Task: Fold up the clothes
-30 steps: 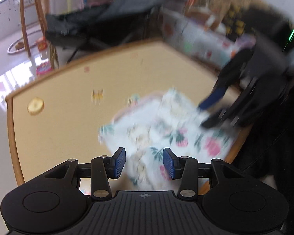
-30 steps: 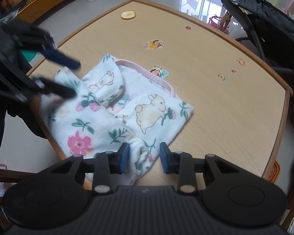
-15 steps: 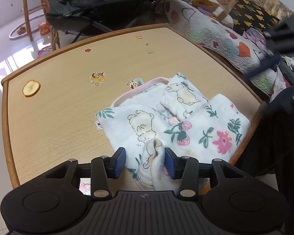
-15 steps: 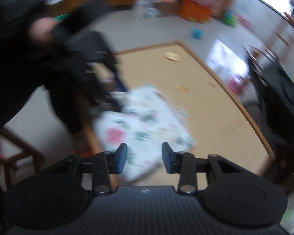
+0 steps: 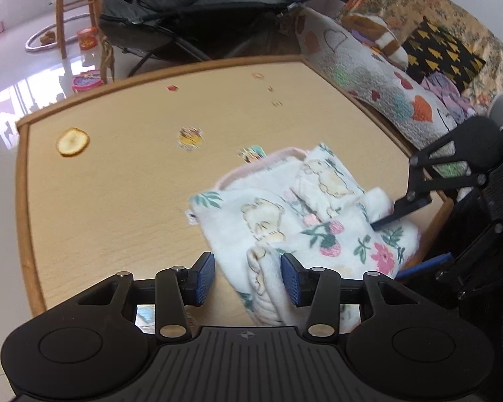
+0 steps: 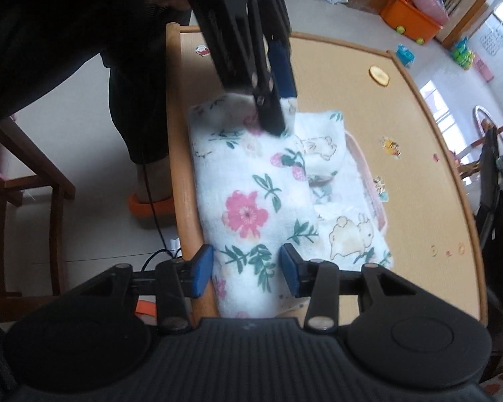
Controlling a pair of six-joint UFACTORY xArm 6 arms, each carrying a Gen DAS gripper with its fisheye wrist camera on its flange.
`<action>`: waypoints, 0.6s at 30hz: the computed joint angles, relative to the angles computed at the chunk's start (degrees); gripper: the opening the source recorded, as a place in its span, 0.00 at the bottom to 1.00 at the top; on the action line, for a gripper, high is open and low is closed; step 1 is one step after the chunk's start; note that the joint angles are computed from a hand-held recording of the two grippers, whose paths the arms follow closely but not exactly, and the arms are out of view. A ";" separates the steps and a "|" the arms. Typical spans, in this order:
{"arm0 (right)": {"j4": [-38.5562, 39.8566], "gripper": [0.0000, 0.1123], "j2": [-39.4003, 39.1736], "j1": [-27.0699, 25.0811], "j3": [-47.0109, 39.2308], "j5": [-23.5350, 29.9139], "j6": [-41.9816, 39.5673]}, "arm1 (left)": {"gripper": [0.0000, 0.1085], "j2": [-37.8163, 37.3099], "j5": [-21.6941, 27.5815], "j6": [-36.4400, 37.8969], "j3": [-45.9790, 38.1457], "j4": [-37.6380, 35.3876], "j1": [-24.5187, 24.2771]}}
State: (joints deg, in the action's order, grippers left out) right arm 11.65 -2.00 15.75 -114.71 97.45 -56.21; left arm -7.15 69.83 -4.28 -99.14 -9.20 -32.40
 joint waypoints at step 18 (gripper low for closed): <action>6.77 0.42 8.97 -4.64 -12.35 9.81 8.07 | 0.46 -2.38 -0.35 28.70 -3.59 -7.26 1.56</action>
